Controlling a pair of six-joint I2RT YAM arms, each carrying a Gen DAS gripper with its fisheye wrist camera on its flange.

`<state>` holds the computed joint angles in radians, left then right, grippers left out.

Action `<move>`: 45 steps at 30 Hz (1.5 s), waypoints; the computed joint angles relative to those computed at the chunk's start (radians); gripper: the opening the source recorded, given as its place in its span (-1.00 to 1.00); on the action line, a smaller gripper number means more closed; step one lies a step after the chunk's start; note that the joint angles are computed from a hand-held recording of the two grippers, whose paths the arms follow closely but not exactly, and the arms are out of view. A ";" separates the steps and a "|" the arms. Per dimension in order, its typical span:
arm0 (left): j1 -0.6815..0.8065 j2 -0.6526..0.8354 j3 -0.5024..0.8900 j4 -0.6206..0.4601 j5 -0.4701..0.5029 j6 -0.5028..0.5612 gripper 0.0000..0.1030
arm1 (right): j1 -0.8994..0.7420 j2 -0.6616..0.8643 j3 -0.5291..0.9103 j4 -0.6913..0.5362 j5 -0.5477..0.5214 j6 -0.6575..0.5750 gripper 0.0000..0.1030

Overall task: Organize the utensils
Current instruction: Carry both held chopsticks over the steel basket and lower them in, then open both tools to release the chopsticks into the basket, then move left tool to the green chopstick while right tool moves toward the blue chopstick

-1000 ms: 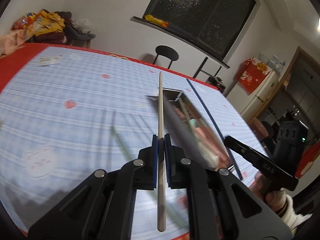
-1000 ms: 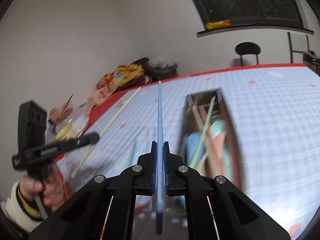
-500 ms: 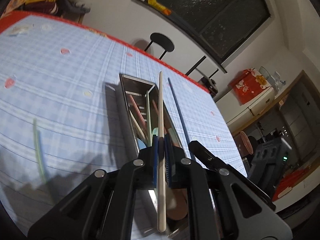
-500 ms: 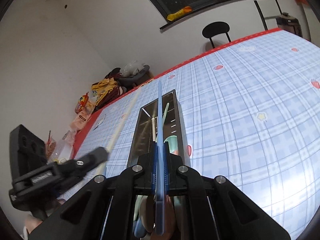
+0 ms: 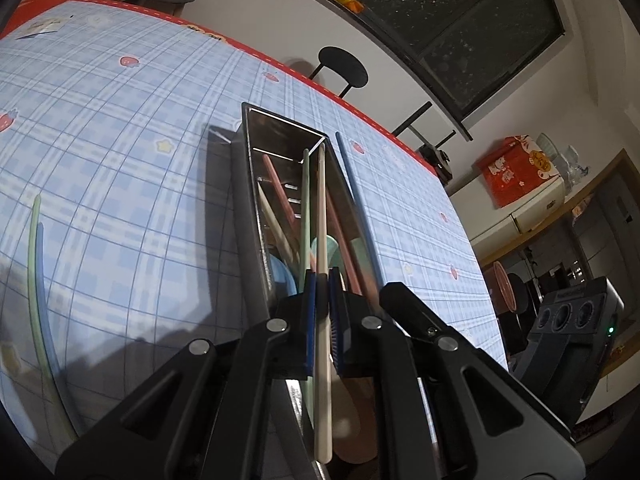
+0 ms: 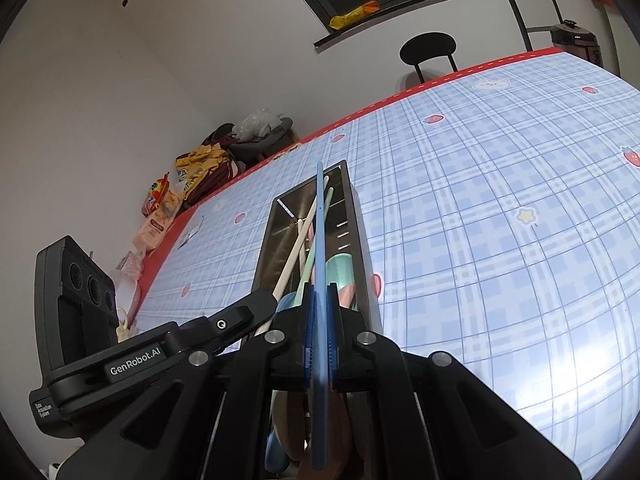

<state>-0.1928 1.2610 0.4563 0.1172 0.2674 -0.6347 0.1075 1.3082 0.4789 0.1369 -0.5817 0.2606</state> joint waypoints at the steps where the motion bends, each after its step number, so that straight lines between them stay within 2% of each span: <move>1: -0.001 0.002 -0.001 0.003 -0.002 -0.002 -0.80 | 0.003 0.002 0.000 0.000 0.005 -0.001 -0.87; 10: -0.034 0.014 -0.003 0.018 -0.044 -0.022 -0.83 | 0.016 0.009 0.000 0.016 0.032 0.001 -0.86; 17: -0.045 -0.018 0.009 -0.020 -0.075 0.001 -0.79 | 0.022 -0.013 -0.008 0.019 0.050 -0.013 -0.83; 18: -0.037 -0.032 0.010 -0.032 -0.075 0.011 -0.75 | 0.028 -0.025 -0.013 0.021 0.061 -0.016 -0.73; 20: -0.020 -0.085 0.012 -0.077 -0.088 0.042 -0.50 | 0.038 -0.050 -0.022 0.025 0.084 -0.025 -0.36; 21: -0.009 -0.113 0.010 -0.099 -0.097 0.058 -0.44 | 0.046 -0.071 -0.030 0.029 0.107 -0.028 -0.06; 22: 0.012 -0.156 0.008 -0.135 -0.108 0.087 -0.29 | 0.050 -0.083 -0.034 0.030 0.118 -0.030 0.13; 23: 0.028 -0.182 0.007 -0.159 -0.113 0.106 -0.07 | 0.055 -0.096 -0.040 0.033 0.128 -0.035 0.21; 24: 0.053 -0.226 0.003 -0.197 -0.126 0.133 0.04 | 0.063 -0.110 -0.043 0.031 0.141 -0.044 0.43; 25: 0.068 -0.254 0.003 -0.221 -0.134 0.150 0.24 | 0.076 -0.121 -0.044 0.027 0.167 -0.047 0.69; 26: 0.086 -0.288 0.001 -0.253 -0.144 0.171 0.55 | 0.085 -0.133 -0.047 0.024 0.191 -0.048 0.78; 27: 0.106 -0.319 0.003 -0.292 -0.158 0.193 0.73 | 0.101 -0.149 -0.056 0.030 0.225 -0.048 0.89; 28: 0.130 -0.364 0.003 -0.342 -0.183 0.221 0.84 | 0.118 -0.161 -0.061 0.029 0.256 -0.051 0.89; 32: 0.233 -0.449 0.010 -0.454 -0.185 0.318 0.88 | 0.199 -0.192 -0.070 0.019 0.382 -0.093 0.89; 37: 0.369 -0.554 -0.008 -0.571 -0.154 0.454 0.88 | 0.276 -0.239 -0.100 0.041 0.466 -0.131 0.89; 42: 0.463 -0.571 -0.023 -0.637 -0.132 0.591 0.88 | 0.387 -0.299 -0.088 -0.024 0.584 -0.176 0.89; 45: 0.455 -0.572 -0.042 -0.646 -0.201 0.647 0.88 | 0.436 -0.337 -0.086 -0.066 0.610 -0.172 0.89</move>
